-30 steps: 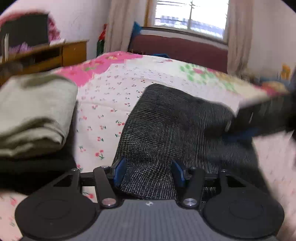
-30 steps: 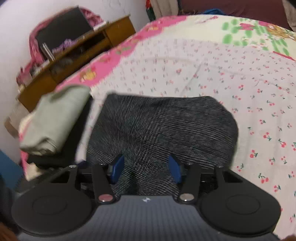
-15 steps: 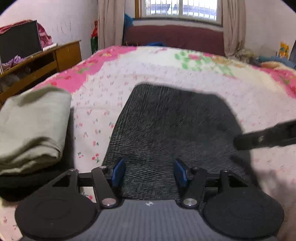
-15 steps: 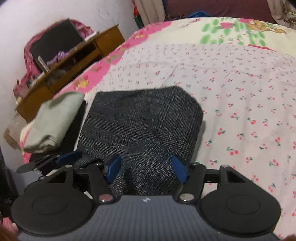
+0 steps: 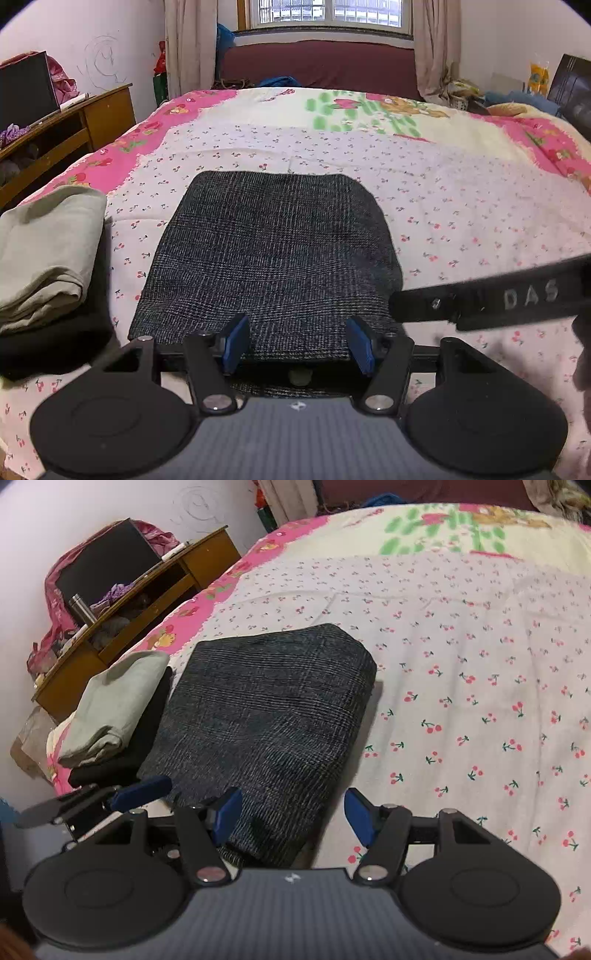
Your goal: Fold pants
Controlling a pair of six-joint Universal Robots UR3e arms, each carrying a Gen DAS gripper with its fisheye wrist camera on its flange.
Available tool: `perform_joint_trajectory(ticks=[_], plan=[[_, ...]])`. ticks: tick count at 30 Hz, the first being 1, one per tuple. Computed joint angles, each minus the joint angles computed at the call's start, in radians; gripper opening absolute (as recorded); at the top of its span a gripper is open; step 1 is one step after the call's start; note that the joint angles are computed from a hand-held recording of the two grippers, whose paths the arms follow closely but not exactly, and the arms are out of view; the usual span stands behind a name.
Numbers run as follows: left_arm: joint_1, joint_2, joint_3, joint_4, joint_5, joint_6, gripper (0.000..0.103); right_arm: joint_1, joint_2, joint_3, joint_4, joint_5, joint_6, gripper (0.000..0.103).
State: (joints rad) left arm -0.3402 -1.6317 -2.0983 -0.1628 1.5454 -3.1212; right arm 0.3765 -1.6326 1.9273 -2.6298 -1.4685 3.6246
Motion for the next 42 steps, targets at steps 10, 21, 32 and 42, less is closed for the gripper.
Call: perform_joint_trajectory(ticks=[10, 21, 32, 42], plan=[[-0.075, 0.033, -0.058, 0.078, 0.081, -0.053, 0.082, 0.069, -0.034, 0.007, 0.027, -0.085, 0.034, 0.064], [-0.167, 0.014, -0.044, 0.068, 0.237, -0.115, 0.097, 0.114, -0.069, 0.019, 0.051, -0.135, 0.053, 0.065], [-0.18, 0.038, -0.073, 0.076, 0.264, -0.149, 0.103, 0.128, -0.096, 0.038, 0.059, -0.163, 0.062, 0.068], [-0.173, 0.049, -0.085, 0.065, 0.269, -0.169, 0.103, 0.129, -0.106, 0.044, 0.07, -0.167, 0.068, 0.068]])
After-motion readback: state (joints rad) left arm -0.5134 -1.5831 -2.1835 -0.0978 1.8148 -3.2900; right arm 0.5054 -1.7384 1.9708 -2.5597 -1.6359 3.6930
